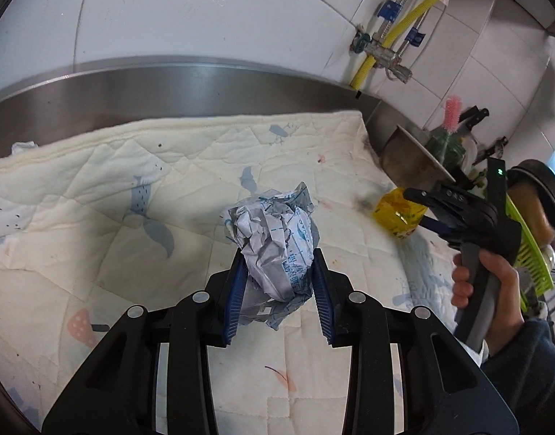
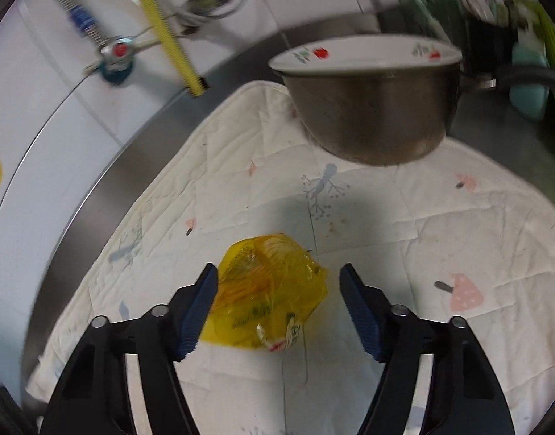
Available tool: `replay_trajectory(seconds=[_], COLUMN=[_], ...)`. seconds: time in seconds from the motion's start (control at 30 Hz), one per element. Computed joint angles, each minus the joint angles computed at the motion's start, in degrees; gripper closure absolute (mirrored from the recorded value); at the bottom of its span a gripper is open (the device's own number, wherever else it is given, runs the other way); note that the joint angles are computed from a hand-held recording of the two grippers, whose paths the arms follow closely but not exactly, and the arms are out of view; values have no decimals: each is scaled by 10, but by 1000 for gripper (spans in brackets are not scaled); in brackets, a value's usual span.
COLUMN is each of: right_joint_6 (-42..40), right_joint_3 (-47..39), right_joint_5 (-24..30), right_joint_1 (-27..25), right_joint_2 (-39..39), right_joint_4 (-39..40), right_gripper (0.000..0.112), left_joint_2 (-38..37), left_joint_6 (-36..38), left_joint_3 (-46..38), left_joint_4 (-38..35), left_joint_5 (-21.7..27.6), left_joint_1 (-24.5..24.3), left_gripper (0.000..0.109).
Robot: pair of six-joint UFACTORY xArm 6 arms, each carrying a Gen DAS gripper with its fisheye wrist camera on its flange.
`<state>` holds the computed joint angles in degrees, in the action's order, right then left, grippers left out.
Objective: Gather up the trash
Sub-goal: 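Grasp the yellow wrapper with the right gripper while the left grasps the crumpled paper, then carry the wrapper and crumpled paper to the green basket and release both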
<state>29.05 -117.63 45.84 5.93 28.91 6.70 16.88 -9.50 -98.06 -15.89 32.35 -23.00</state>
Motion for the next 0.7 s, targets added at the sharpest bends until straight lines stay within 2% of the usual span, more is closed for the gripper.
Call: replay_trajectory(seconds=[0.03,0.1,0.2,0.37,0.5,0.63,0.7], right_joint_6=[1,0,-4,-20,-58,-54,-34], right_joint_3=[-7,-5,50,155,286,442,513], right_joint_5=[5,1,-47,-101,-126,-143,-129], right_joint_1=[-2,-4,0,14,26,34,34], right_joint_2=[7,10,-24,-105,-222,-376,-457], right_joint_4=[15,37,50,60,77,0,-33], right_gripper=[61,70,80,84,85,85,85], left_joint_2=[1,4,2,-3,-25,-54,-72], left_joint_6=[2,10,6,10,48,75,86], left_joint_3=[1,-2,-1,0,21,48,59], left_joint_4=[-6,-22,-19,-22,-51,-80,-88], left_joint_5=[2,7,5,3,-6,15,34], left_joint_1=[1,3,4,1,-10,-27,-39], left_gripper=[74,74,74,74,74,74,74])
